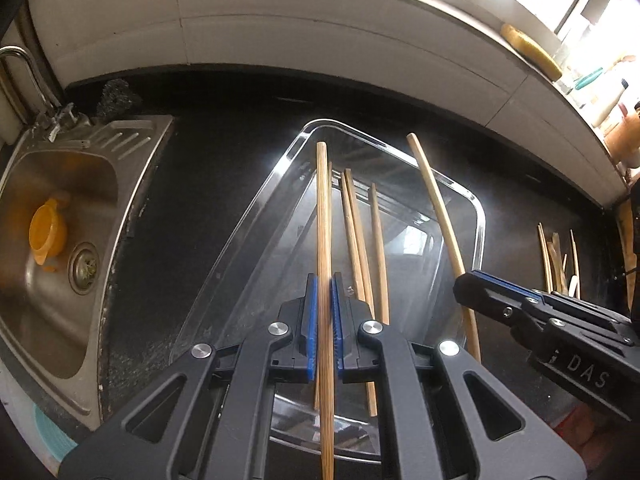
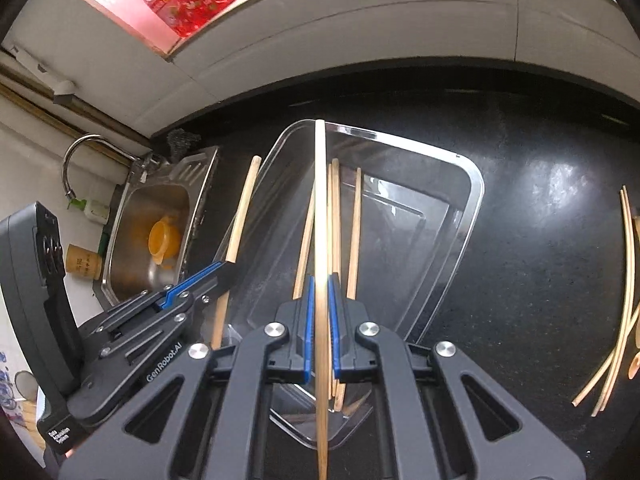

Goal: Organize utensils
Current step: 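Open the left tool in the tray while the right tool releases its chopstick, then move both open tools back over the remaining chopsticks and spoons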

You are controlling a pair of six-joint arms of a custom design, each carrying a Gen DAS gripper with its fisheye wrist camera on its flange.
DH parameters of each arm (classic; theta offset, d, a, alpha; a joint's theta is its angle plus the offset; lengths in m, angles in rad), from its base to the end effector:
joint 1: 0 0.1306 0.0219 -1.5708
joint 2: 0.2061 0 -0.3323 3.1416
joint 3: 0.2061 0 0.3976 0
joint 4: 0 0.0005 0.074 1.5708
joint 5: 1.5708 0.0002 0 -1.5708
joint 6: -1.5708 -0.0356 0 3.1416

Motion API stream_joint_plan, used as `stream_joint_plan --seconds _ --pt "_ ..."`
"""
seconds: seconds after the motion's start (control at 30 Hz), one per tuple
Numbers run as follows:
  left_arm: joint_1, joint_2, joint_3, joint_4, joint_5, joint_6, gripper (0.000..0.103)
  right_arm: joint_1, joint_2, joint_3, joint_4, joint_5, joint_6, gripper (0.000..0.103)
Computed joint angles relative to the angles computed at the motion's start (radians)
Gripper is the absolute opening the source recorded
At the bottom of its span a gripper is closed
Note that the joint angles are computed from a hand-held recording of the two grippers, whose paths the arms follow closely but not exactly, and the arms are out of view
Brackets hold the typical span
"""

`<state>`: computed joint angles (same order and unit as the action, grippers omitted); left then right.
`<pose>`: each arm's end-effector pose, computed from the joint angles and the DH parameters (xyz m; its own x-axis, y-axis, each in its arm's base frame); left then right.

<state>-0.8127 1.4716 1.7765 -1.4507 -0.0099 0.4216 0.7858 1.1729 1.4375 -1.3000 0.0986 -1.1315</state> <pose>0.3310 -0.3498 0.4804 -0.8675 0.3211 -0.3799 0.4037 0.9007 -0.1605 0.2841 0.2787 0.4666 -0.8635 0.4100 -0.2936 0.2659 0.8649 0.4257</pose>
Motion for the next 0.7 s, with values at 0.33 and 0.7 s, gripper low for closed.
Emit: stream_joint_plan --seconds 0.33,0.7 --pt "0.01 0.026 -0.01 0.047 0.024 -0.034 0.01 -0.035 0.014 -0.001 0.012 -0.035 0.035 0.011" --pt "0.039 -0.091 -0.074 0.084 -0.027 0.005 0.095 -0.041 -0.098 -0.018 -0.024 0.098 0.037 0.084"
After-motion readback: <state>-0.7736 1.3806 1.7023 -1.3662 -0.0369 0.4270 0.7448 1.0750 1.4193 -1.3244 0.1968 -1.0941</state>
